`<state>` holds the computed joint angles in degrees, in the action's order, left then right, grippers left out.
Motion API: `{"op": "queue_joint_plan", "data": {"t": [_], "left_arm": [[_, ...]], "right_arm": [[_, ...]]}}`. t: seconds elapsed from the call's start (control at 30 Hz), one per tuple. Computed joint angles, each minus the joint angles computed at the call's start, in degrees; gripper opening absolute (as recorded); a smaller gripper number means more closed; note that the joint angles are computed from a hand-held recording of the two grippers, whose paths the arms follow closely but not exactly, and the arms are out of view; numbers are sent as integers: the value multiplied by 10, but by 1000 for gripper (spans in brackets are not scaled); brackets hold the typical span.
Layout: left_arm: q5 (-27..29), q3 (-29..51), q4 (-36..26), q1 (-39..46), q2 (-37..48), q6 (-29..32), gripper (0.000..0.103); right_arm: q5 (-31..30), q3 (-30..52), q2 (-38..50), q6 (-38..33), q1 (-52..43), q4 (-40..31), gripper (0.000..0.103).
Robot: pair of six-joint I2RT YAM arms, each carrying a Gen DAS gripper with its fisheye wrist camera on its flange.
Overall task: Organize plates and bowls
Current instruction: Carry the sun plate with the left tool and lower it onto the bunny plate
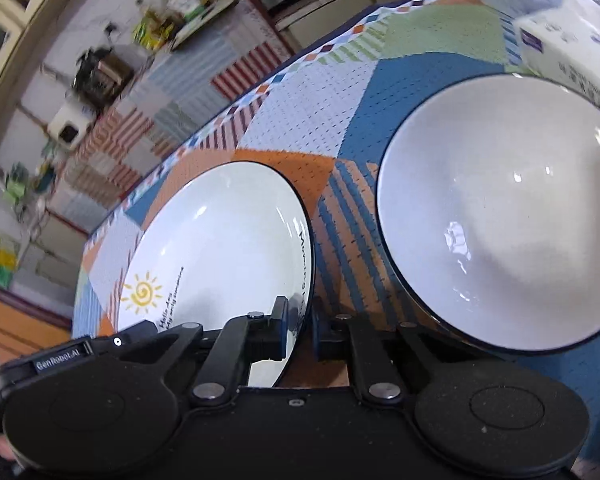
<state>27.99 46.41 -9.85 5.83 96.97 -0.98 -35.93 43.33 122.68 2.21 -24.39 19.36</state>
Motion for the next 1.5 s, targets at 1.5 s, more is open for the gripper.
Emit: {"op": "queue_joint_plan", "data": {"t": [1.5], "left_arm": [[75,3,-754,226,-573,371,16]], "right_arm": [[-75,-23,-286,-846,-422,-791,19]]}}
